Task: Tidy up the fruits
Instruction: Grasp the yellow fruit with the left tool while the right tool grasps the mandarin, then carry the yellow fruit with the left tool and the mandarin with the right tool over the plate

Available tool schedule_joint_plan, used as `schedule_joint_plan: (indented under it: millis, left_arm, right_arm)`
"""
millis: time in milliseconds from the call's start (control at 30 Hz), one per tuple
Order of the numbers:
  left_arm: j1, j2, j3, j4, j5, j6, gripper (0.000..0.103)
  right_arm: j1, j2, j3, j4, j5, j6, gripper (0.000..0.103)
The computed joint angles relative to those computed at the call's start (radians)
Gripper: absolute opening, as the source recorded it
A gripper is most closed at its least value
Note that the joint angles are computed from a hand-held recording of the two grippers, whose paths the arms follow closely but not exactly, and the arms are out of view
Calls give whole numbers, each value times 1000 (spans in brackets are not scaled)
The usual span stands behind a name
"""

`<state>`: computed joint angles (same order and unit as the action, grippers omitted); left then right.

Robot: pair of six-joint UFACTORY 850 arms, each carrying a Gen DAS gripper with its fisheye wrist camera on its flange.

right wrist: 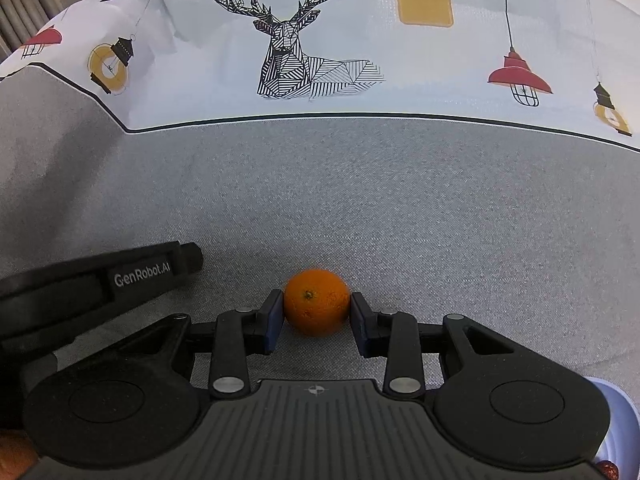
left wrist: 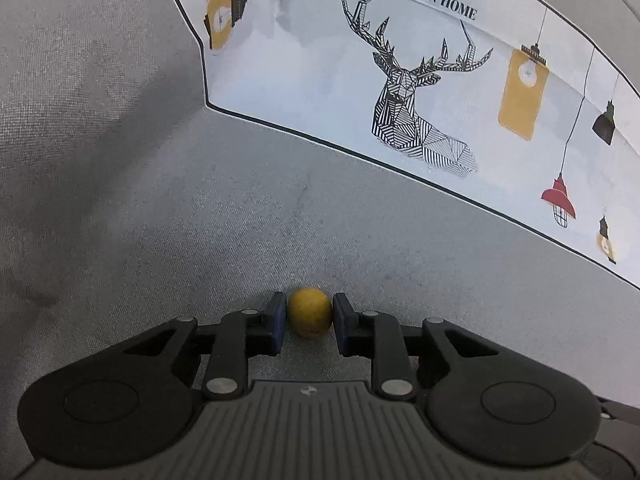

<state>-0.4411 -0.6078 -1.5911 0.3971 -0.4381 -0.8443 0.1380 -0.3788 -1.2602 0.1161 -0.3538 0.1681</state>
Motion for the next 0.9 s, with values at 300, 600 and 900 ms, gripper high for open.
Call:
schedule_joint_plan:
  millis: [300,600,900]
  left_arm:
    - [-4,3,-3,41,-10,-38,27]
    - [-16,36,4,54,1,-54,27]
    - [-40,89,17,71,25,-79,27]
  right_arm:
    - [0,3,-1,10,0,-6,37]
    - [-8,36,15,36,25,-31,37]
    - [-35,128,79,39,119,3,37]
